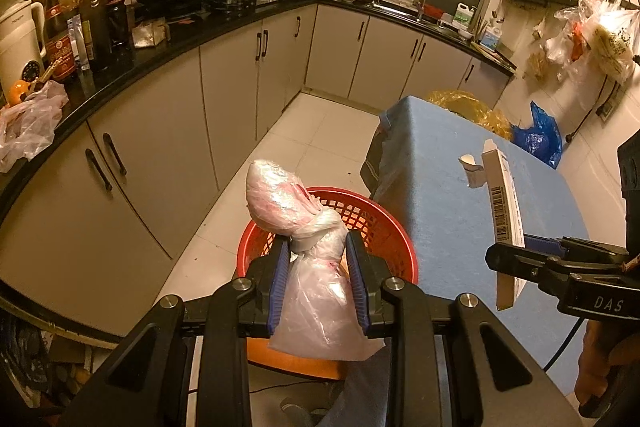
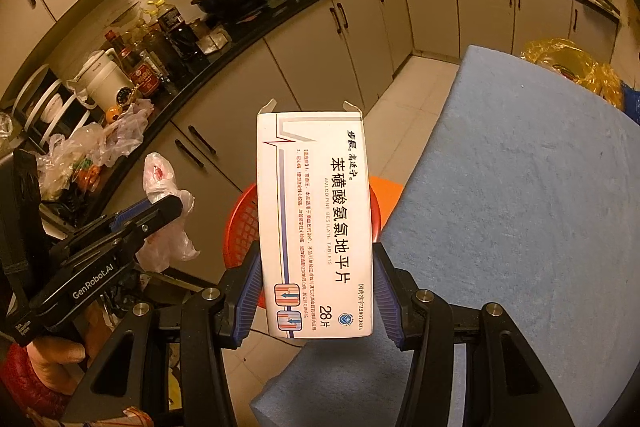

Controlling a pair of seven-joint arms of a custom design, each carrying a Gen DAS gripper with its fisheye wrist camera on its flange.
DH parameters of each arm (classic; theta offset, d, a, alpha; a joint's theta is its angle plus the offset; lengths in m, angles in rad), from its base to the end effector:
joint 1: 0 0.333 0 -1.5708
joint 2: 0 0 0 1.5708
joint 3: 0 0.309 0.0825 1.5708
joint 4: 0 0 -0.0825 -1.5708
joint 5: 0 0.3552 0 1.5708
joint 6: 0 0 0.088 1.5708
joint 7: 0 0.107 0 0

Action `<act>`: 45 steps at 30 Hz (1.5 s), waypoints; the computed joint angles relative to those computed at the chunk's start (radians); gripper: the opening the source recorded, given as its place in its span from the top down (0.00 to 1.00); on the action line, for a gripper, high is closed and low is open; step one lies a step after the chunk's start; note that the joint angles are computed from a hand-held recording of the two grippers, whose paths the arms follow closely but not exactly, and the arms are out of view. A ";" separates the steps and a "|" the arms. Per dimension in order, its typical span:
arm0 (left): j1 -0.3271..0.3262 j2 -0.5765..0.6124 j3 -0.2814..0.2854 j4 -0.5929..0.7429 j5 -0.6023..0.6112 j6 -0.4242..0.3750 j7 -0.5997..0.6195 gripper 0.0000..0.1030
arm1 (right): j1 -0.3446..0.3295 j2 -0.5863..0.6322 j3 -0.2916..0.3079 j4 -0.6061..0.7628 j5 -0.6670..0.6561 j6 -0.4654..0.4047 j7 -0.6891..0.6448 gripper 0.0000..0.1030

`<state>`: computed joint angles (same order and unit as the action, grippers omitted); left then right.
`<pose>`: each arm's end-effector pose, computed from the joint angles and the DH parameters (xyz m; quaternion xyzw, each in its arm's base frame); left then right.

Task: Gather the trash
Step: 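Carry the plastic bag and medicine box with both tools over the wastebasket, then open both tools to drop the bag and box into the wastebasket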

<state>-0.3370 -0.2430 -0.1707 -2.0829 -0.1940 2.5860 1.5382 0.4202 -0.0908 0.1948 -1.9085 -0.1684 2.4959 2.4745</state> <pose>0.4414 -0.2520 0.6169 -0.5290 0.7652 -0.3437 0.1285 0.4500 0.3246 0.6122 -0.6011 0.7235 -0.0870 0.3281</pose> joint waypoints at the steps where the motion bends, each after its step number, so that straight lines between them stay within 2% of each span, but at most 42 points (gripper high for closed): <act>1: -0.001 0.004 0.000 0.003 -0.001 0.001 0.003 0.73 | 0.000 0.002 -0.001 0.002 0.002 -0.002 -0.001 0.46; 27: 0.006 0.064 -0.012 0.031 -0.047 -0.008 0.060 0.73 | 0.011 0.048 -0.020 0.029 0.065 -0.004 -0.052 0.46; 33: 0.007 0.095 0.000 0.036 -0.123 -0.018 0.125 0.73 | 0.018 0.088 -0.031 0.051 0.109 0.001 -0.098 0.46; 40: 0.027 0.156 -0.016 0.074 -0.196 -0.054 0.198 0.73 | 0.023 0.154 -0.052 0.094 0.153 -0.002 -0.141 0.46; 41: 0.029 0.160 -0.021 0.078 -0.202 -0.057 0.206 0.72 | 0.025 0.163 -0.055 0.102 0.158 -0.004 -0.149 0.44; 42: 0.034 0.162 -0.025 0.080 -0.197 -0.058 0.204 0.65 | 0.025 0.174 -0.057 0.110 0.170 0.001 -0.165 0.44; 43: 0.037 0.160 -0.028 0.076 -0.192 -0.052 0.199 0.55 | 0.024 0.176 -0.059 0.108 0.189 0.010 -0.183 0.43; 44: 0.040 0.154 -0.030 0.069 -0.194 -0.042 0.195 0.48 | 0.024 0.179 -0.062 0.110 0.195 0.014 -0.188 0.37; 45: 0.042 0.145 -0.030 0.059 -0.199 -0.031 0.194 0.37 | 0.028 0.177 -0.068 0.110 0.173 0.014 -0.167 0.34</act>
